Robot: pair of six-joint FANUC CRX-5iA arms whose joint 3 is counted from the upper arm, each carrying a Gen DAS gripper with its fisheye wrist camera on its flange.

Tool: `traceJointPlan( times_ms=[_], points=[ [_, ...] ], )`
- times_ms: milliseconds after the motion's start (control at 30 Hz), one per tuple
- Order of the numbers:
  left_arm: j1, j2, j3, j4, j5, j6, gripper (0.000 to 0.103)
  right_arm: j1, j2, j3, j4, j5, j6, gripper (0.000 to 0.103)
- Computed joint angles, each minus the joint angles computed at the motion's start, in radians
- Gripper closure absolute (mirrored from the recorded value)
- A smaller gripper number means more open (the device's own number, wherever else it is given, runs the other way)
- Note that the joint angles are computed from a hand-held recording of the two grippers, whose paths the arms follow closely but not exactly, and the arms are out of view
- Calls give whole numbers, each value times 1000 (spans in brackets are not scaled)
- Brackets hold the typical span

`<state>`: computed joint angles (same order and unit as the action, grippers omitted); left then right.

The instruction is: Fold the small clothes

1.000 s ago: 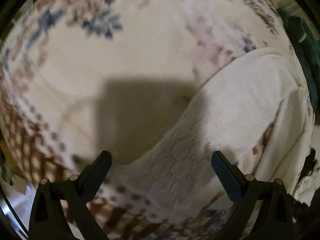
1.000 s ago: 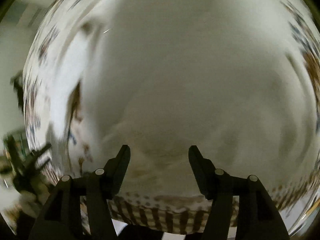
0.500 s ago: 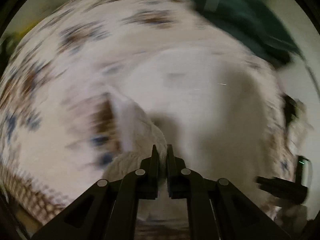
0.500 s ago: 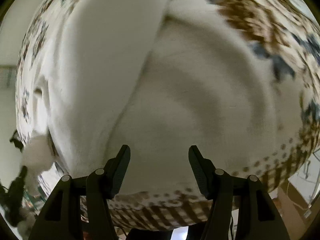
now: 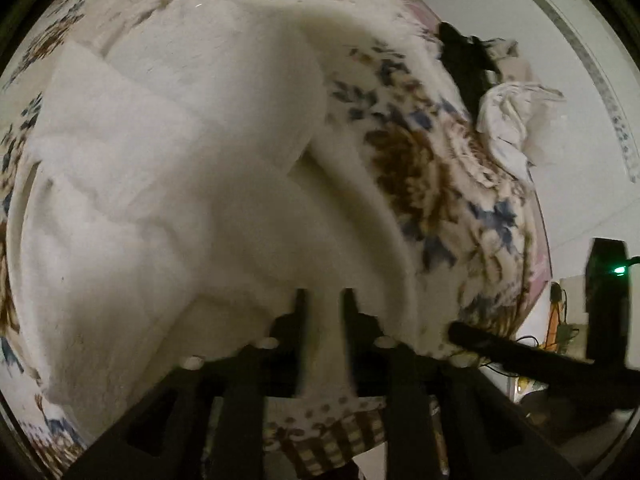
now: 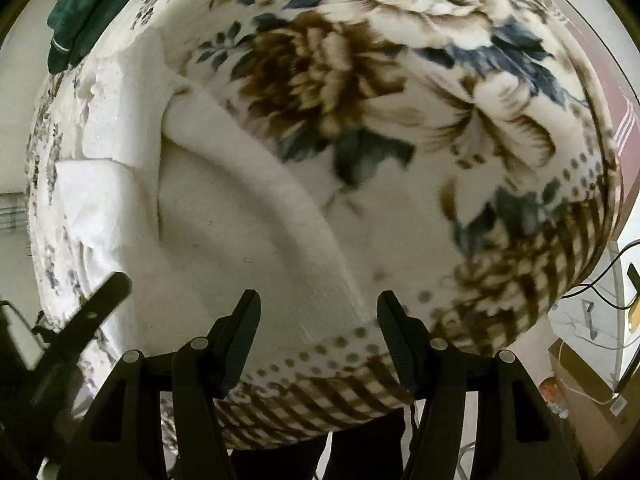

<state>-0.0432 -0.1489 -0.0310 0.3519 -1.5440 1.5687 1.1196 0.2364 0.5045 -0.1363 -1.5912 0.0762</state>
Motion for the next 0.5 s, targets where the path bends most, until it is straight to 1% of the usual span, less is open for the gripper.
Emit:
traceJointPlan(
  times_ms=[33, 67, 100, 133, 233, 300, 333, 367, 433, 467, 500],
  points=[
    [35, -22, -16, -8, -9, -11, 35, -5, -4, -2, -5, 10, 4, 40],
    [63, -38, -20, -25, -22, -15, 19, -12, -20, -18, -13, 30, 12, 40],
    [90, -50, -24, -43, -30, -17, 6, -18, -28, -25, -24, 55, 21, 40],
    [148, -76, -36, -63, -50, -35, 6, -27, -25, -22, -40, 74, 36, 40],
    [278, -128, -57, -160, -106, -77, 6, -52, 7, -10, -87, 148, 89, 40],
    [375, -161, -73, -260, -146, -117, 6, -64, 64, 30, -119, 181, 132, 40],
    [408, -171, -80, -289, -157, -126, 6, -75, 91, 47, -144, 183, 160, 40],
    [469, -189, -99, -310, -167, -145, 6, -82, 124, 72, -165, 171, 177, 40],
    [556, -216, -130, -341, -177, -170, 6, -96, 172, 100, -220, 169, 216, 42],
    [577, -225, -144, -345, -176, -174, 6, -94, 182, 100, -234, 178, 222, 74],
    [599, -235, -158, -353, -179, -181, 6, -91, 200, 122, -244, 152, 229, 90]
  ],
)
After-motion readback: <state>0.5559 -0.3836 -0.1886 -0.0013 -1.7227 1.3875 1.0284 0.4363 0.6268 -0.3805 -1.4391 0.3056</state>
